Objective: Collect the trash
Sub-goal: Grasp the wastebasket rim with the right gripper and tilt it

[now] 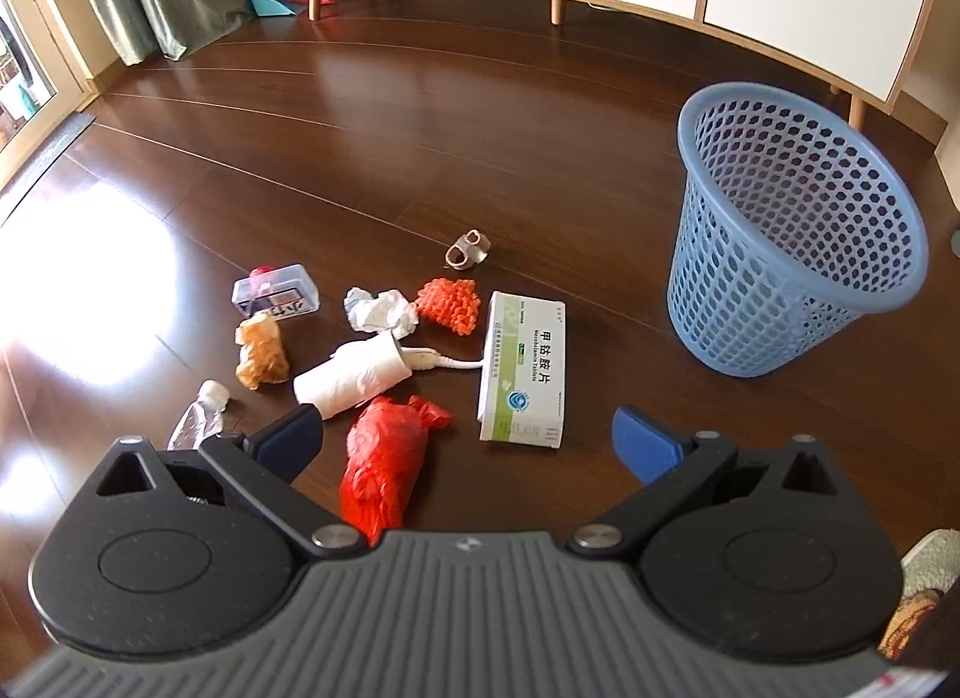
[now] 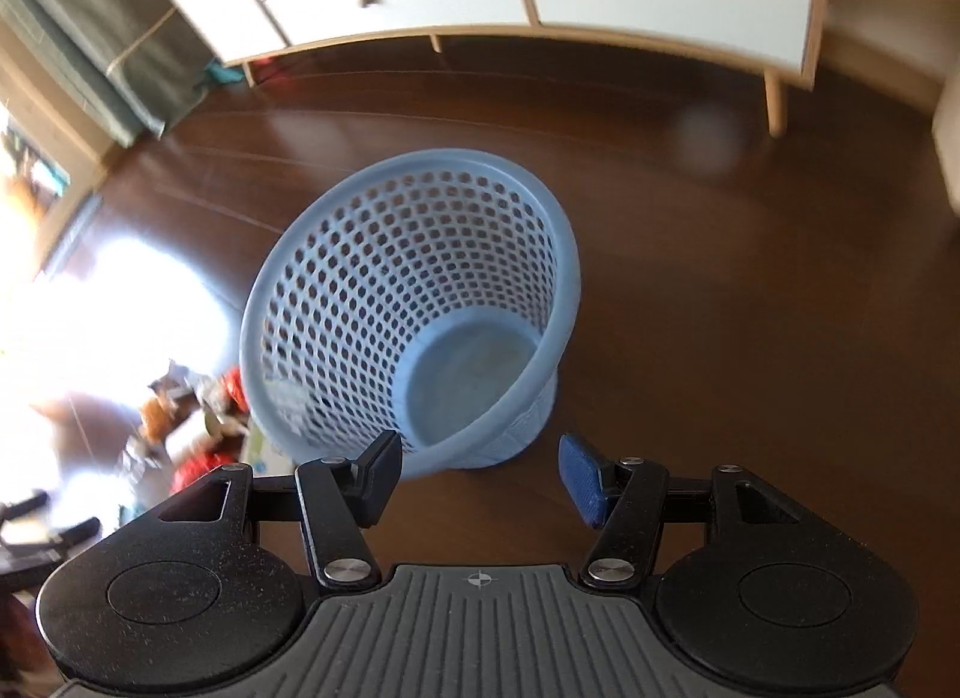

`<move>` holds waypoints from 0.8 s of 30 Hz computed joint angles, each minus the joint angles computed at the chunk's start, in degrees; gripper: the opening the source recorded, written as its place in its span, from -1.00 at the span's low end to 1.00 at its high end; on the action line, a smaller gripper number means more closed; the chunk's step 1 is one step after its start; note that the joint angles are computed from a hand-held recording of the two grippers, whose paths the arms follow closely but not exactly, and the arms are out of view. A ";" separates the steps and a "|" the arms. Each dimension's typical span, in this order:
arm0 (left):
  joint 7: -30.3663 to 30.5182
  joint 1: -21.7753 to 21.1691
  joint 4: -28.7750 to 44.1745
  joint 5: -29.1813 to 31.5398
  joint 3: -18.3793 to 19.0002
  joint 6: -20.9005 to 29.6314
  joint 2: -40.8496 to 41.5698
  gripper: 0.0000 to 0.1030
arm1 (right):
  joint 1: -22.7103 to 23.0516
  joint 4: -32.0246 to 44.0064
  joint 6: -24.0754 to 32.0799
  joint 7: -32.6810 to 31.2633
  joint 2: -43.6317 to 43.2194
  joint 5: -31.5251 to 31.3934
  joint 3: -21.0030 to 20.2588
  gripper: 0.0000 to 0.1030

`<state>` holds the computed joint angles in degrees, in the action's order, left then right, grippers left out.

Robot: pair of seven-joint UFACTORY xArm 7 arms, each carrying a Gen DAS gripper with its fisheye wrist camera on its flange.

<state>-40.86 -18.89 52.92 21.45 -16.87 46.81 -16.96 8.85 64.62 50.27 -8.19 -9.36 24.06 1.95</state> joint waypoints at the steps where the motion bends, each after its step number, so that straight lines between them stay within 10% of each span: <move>1: 0.07 0.06 0.33 0.17 -0.02 -0.49 0.98 0.97 | -0.14 0.43 -0.33 0.13 1.26 1.26 -0.40 0.09; 24: 2.17 -3.23 0.93 1.84 2.46 -6.32 9.92 0.97 | -3.81 3.06 2.46 10.36 6.76 3.35 0.06 -0.68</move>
<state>-38.68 -22.12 53.85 23.28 -14.41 40.49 -7.04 5.04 67.68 52.72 2.17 -2.60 27.41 2.00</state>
